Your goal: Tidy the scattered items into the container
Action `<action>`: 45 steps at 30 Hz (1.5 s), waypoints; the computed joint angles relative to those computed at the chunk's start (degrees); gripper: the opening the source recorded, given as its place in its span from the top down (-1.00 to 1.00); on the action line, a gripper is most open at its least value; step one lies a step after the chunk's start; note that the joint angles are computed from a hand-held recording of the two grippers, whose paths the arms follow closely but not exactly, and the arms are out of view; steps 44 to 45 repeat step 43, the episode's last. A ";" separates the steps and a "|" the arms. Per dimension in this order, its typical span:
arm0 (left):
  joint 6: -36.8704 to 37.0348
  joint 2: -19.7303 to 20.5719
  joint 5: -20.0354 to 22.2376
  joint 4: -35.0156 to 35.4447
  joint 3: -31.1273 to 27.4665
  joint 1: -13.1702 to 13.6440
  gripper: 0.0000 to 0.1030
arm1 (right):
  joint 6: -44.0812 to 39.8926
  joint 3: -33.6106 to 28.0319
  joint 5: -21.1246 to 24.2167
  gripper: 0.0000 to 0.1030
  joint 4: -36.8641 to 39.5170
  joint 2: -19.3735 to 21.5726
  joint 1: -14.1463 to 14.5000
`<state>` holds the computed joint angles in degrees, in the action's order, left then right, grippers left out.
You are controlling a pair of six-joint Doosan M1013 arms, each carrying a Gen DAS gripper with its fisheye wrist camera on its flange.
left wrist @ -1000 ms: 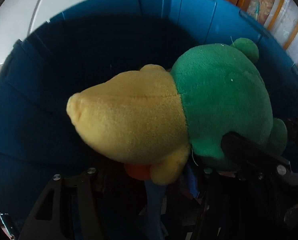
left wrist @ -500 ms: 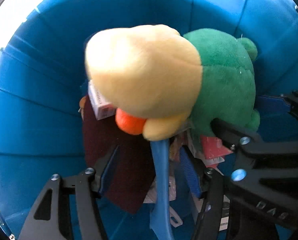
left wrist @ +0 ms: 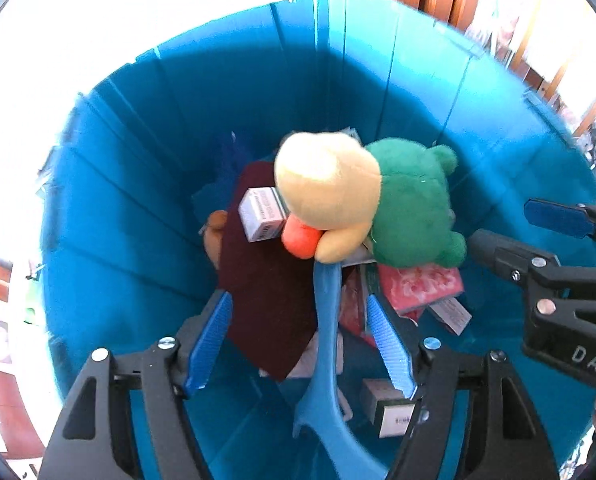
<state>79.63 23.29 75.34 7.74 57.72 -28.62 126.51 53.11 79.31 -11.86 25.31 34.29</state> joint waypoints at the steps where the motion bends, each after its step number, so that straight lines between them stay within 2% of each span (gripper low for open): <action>1: -0.41 -1.31 -1.63 0.24 1.19 -0.10 -0.35 | 0.76 0.31 -0.80 -0.31 -0.89 -0.47 0.56; 3: 0.67 -4.88 -5.91 -0.01 5.35 1.37 -0.43 | 2.31 0.87 -2.20 -0.40 -2.98 -1.64 2.05; 6: -1.42 -10.91 -12.96 4.16 12.05 0.37 -0.68 | 5.21 2.35 -4.40 -0.59 -8.33 -3.42 5.36; 9: -3.37 -16.21 -19.99 6.61 18.82 0.96 -0.96 | 9.59 3.61 -5.56 -0.76 -13.94 -5.08 8.68; 10: -4.13 -17.87 -21.68 6.86 20.37 1.32 -0.99 | 11.38 4.39 -6.38 -0.79 -15.97 -5.77 9.85; 12: -5.72 -21.44 -24.10 7.18 23.40 2.01 -0.99 | 15.19 5.68 -7.28 -0.99 -19.84 -6.97 12.23; 18: -12.42 -29.50 -30.24 11.99 31.58 3.64 -0.99 | 22.71 9.69 -11.17 -0.99 -26.35 -9.37 17.90; 24: -16.68 -34.49 -30.61 14.63 36.10 4.81 -0.99 | 26.12 12.30 -15.85 -1.00 -27.24 -10.11 21.69; 29: -18.90 -37.59 -30.25 14.93 38.53 5.34 -0.99 | 26.99 12.02 -16.60 -1.00 -29.86 -9.25 24.56; 32: -21.23 -38.52 -29.21 16.75 39.38 5.40 -0.99 | 27.35 10.93 -14.52 -1.00 -31.89 -8.38 25.76; 36: -23.36 -39.09 -27.21 18.52 39.84 5.43 -0.99 | 27.39 11.23 -14.89 -0.99 -32.00 -8.45 26.23; 45: -23.92 -39.77 -26.80 20.04 40.72 5.01 -0.99 | 28.21 11.65 -14.35 -0.99 -31.55 -8.68 25.98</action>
